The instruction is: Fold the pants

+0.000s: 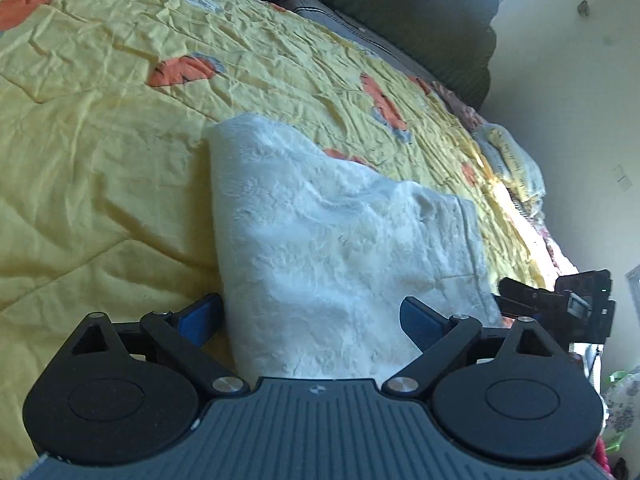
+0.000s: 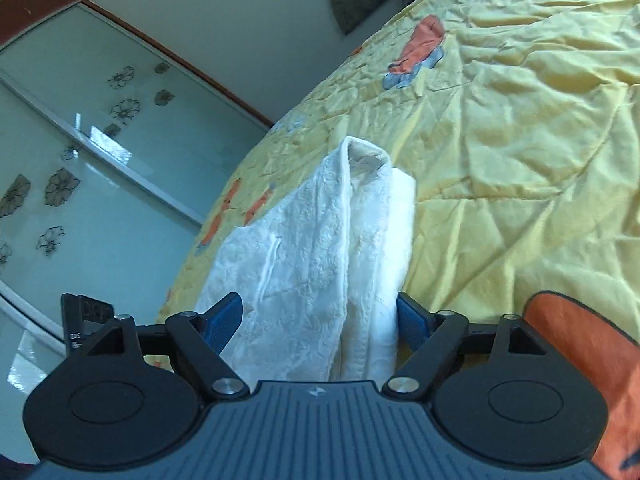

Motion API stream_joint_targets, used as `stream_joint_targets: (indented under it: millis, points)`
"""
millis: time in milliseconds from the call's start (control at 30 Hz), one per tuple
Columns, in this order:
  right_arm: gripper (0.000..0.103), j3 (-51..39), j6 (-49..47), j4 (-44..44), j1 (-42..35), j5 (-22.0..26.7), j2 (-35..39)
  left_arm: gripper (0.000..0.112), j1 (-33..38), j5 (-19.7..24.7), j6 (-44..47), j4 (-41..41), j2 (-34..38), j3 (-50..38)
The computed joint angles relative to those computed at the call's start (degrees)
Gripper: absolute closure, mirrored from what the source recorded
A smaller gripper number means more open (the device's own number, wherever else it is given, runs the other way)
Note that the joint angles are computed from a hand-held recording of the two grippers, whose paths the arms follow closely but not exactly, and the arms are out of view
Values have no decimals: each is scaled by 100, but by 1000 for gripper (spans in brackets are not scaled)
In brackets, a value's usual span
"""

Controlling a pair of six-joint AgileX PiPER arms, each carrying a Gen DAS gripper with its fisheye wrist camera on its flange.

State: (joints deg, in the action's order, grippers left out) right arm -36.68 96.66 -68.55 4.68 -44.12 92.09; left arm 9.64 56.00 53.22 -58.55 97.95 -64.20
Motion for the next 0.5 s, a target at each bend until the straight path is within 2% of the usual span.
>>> stream_joint_targets:
  millis: [33, 133, 200, 233, 267, 300, 333, 400, 433, 500]
  points:
    - [21, -148, -1, -70, -17, -121, 158, 16, 16, 146, 25, -143, 143, -83]
    - [21, -537, 105, -124, 4, -309, 528, 16, -28, 73, 93, -571, 297, -72]
    - [22, -760, 212, -121, 136, -157, 652, 29, -116, -84, 98, -652, 303, -65]
    - [31, -853, 272, -151, 240, 38, 670, 37, -184, -241, 60, -564, 258, -56]
    - [51, -960, 451, -286, 375, 363, 656, 59, -277, -466, -17, -414, 183, -23]
    - [60, -987, 528, -330, 492, 625, 635, 73, -365, -713, -64, -276, 109, 29]
    - [64, -899, 380, -145, 531, 659, 602, 75, -345, -746, 51, -283, 74, 71]
    - [73, -707, 137, 226, 591, 667, 460, 92, -341, -939, 282, -435, -101, 287]
    - [77, -645, 63, 326, 643, 712, 348, 93, -327, -1011, 393, -482, -194, 367]
    - [79, -706, 91, 291, 862, 1015, 102, 99, -346, -1167, 591, -545, -424, 519]
